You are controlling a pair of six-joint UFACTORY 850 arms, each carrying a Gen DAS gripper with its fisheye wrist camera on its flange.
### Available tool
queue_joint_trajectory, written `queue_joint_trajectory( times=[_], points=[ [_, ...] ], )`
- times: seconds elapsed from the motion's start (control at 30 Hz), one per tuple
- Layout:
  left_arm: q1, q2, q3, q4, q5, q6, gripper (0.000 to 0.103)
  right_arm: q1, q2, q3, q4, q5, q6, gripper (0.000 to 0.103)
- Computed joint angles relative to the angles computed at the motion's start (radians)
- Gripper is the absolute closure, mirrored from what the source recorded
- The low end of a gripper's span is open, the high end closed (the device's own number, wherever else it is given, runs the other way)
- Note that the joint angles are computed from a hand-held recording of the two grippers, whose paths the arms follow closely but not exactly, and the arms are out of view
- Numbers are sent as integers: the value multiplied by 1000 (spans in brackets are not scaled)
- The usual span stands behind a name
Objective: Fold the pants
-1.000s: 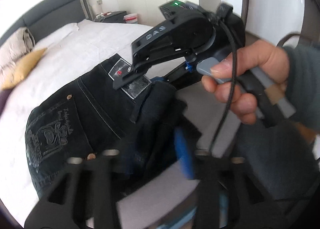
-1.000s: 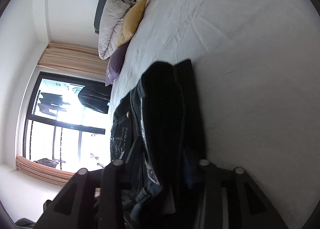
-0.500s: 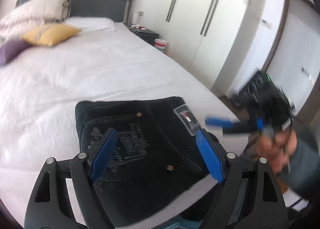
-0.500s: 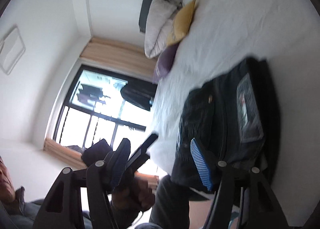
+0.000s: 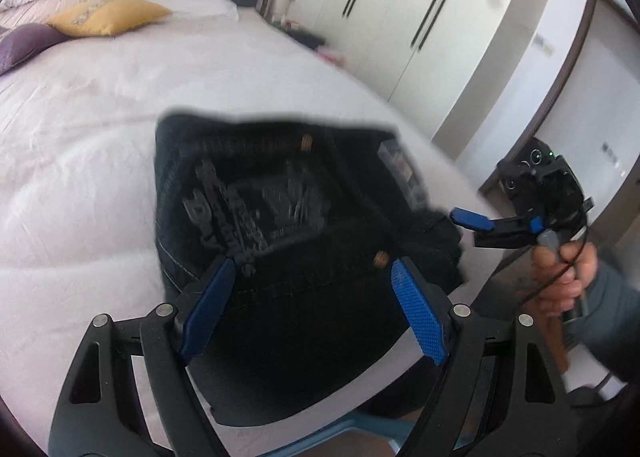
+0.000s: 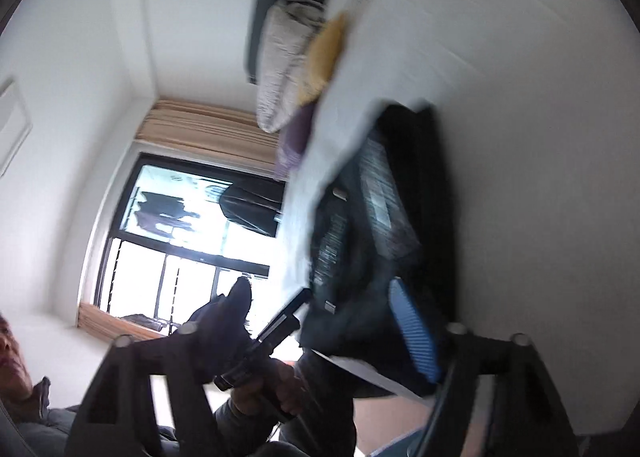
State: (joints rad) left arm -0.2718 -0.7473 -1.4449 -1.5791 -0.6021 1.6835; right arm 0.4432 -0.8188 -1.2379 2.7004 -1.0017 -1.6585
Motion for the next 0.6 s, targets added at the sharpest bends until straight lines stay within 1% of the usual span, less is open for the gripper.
queue_joint_trajectory(
  times=[0.03,0.07,0.1,0.13,0.2,0.27,0.3,0.33,0.37,0.4,0.43,0.47,0.5,0.53,0.57,0.6],
  points=[
    [7,13,-8,-25,-7,17,23,-7,4,-19,-16,-20,-19,20],
    [8,44,-2,-16,-6,3,23,-11,-4,-53,-38,-21,-20,16],
    [11,33,-39,5,-2,-29,23,-16,-19,-106,-71,-1,-9,14],
    [13,-7,-113,54,-6,-94,23,-21,-39,-154,-100,21,8,14],
    [8,-76,-239,157,6,-212,23,-32,-115,-306,-190,86,88,14],
    [-3,-160,-383,320,11,-380,23,-37,-199,-449,-279,164,185,14],
    [-7,-212,-468,414,-7,-479,23,-40,-235,-501,-316,208,234,15],
    [-10,-258,-537,505,-24,-573,23,-41,-262,-534,-342,268,288,15],
    [-18,-293,-584,586,-23,-659,23,-44,-274,-524,-340,287,302,17],
    [-20,-330,-630,655,-29,-725,23,-49,-284,-507,-297,278,284,23],
    [-20,-361,-664,706,-36,-770,23,-55,-287,-478,-235,228,235,28],
    [-22,-374,-669,728,-31,-783,23,-61,-271,-425,-180,183,195,33],
    [-22,-375,-658,726,-18,-776,23,-66,-253,-377,-145,146,176,34],
    [-21,-364,-628,692,5,-739,23,-66,-224,-322,-100,133,146,33],
    [-19,-356,-609,671,19,-721,23,-64,-196,-279,-64,145,115,31],
    [-18,-341,-588,668,33,-725,23,-60,-160,-228,-21,155,79,21]
  ],
)
